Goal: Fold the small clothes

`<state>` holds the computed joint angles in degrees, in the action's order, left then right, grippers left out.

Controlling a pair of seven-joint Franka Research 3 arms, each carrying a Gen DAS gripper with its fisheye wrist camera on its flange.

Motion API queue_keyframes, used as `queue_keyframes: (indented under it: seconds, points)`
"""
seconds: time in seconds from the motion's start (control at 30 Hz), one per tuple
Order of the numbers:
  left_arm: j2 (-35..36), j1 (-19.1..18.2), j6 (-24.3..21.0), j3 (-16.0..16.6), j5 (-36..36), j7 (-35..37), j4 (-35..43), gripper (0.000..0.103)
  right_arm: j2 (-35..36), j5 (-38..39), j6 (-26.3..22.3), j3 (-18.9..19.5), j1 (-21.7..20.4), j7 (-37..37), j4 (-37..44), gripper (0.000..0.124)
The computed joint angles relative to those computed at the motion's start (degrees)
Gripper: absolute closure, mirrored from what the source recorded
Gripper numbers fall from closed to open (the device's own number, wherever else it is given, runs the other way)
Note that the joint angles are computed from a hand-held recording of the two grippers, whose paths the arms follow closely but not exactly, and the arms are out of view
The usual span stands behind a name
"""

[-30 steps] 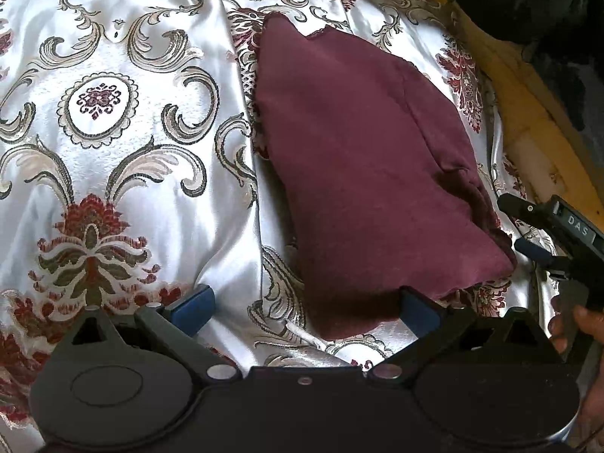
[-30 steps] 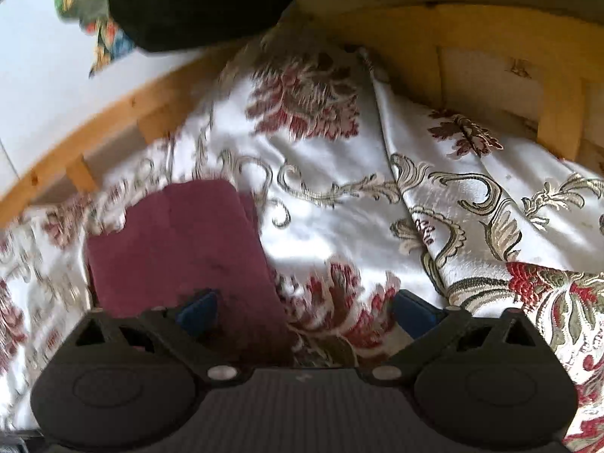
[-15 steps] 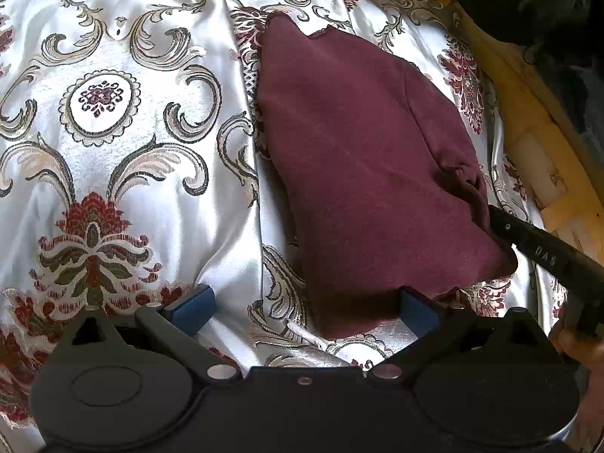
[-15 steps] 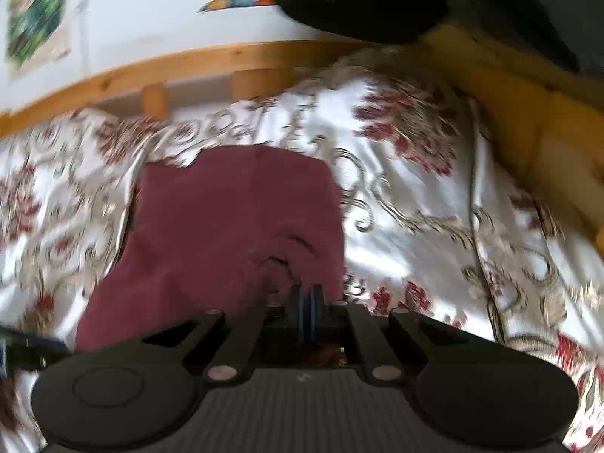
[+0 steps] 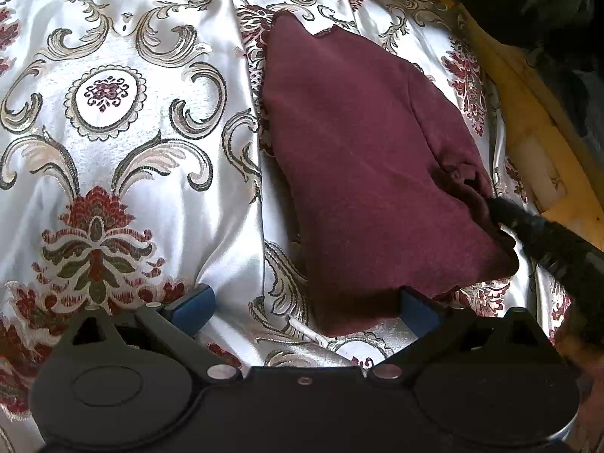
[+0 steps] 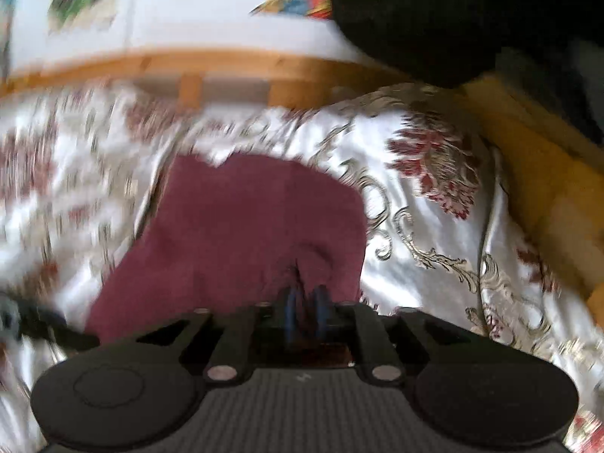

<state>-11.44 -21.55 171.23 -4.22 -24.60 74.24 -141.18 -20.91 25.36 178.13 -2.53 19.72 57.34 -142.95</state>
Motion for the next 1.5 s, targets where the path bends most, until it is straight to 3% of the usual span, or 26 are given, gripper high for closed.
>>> queue_keyframes:
  seconds: [0.07, 0.2, 0.23, 0.33, 0.4, 0.47, 0.5, 0.57, 0.67, 0.73, 0.83, 0.9, 0.97, 1.03, 1.1, 1.17, 1.23, 1.33, 1.5]
  points:
    - [-0.42, 2.56, -0.77, -2.27, 4.44, -4.17, -0.04, 0.001, -0.07, 7.05, 0.84, -7.09, 7.15, -1.33, 1.34, 0.074]
    - [-1.96, 6.66, 0.42, -6.01, 14.84, -13.62, -0.83, 0.001, 1.34, 21.65, 1.83, -20.16, 20.31, -7.53, 5.78, 0.073]
    - [-2.22, 5.59, 2.81, -5.21, 15.03, -13.64, -1.42, 0.001, 2.29, 24.91, 1.66, -22.70, 22.75, -9.25, 7.25, 0.073]
    - [-1.79, -2.47, 9.77, 1.39, 11.72, -9.68, -2.21, 0.001, 6.96, 34.82, -0.25, -28.85, 28.11, -15.50, 12.59, 0.073]
    - [-0.73, -6.05, 12.04, 4.44, 11.81, -8.74, -1.70, 0.001, 10.45, 44.95, -3.58, -33.06, 31.26, -23.53, 16.58, 0.074]
    - [0.97, -8.17, 11.54, 6.31, 12.46, -8.45, -0.17, 0.001, 13.20, 54.52, -8.43, -35.24, 31.76, -29.89, 19.33, 0.088]
    - [1.81, -8.54, 10.10, 6.75, 12.39, -8.07, 0.82, 0.001, 14.10, 57.14, -9.51, -35.16, 31.30, -31.42, 19.93, 0.104]
    - [3.08, -7.61, 6.56, 6.01, 10.93, -6.90, 2.12, 0.001, 15.44, 60.13, -9.08, -33.88, 30.40, -34.93, 20.84, 0.112]
    - [4.20, -11.66, 2.70, 9.24, -1.73, 2.05, 3.54, 0.001, 14.43, 65.38, -11.32, -31.83, 29.13, -46.45, 20.96, 0.114]
    - [4.45, -11.07, 3.02, 8.39, -4.12, 3.68, 3.76, 0.000, 12.90, 66.88, -14.34, -30.49, 28.10, -53.12, 20.36, 0.114]
    - [4.61, -9.08, 3.06, 6.26, -4.67, 4.77, 3.72, 0.000, 12.26, 67.31, -11.33, -27.25, 26.67, -58.36, 20.23, 0.114]
    - [5.02, -7.62, 3.09, 4.75, -4.69, 5.22, 4.00, 0.001, 13.35, 66.31, -8.18, -25.57, 25.21, -55.41, 20.74, 0.114]
    - [5.02, -6.07, 2.71, 3.31, -4.48, 5.80, 4.06, 0.001, 14.71, 60.95, -4.24, -24.00, 23.24, -45.83, 20.52, 0.113]
    - [4.91, -3.83, 1.79, 1.35, -2.21, 5.18, 4.22, 0.001, 15.67, 54.90, -4.39, -23.01, 20.60, -34.69, 19.92, 0.098]
    - [4.71, -0.94, -0.18, -0.87, 2.01, 3.98, 4.48, 0.001, 15.84, 57.65, -8.38, -23.12, 18.34, -31.45, 20.15, 0.082]
    - [4.84, 3.24, -2.73, -4.35, 11.07, -2.22, 5.48, 0.001, 15.47, 61.26, -12.34, -23.00, 16.39, -29.44, 20.23, 0.074]
    - [4.42, 4.43, -3.18, -5.42, 13.44, -4.77, 5.49, 0.001, 15.24, 64.93, -15.06, -22.38, 14.84, -29.07, 20.36, 0.055]
    - [3.86, 2.80, -1.37, -4.16, 8.45, -1.91, 4.89, 0.001, 15.70, 66.08, -19.36, -21.20, 12.49, -26.42, 20.67, 0.039]
    - [2.80, 2.36, -1.56, -3.26, 5.92, -1.46, 4.30, 0.001, 17.76, 60.19, -22.59, -17.79, 9.11, -21.96, 21.84, 0.027]
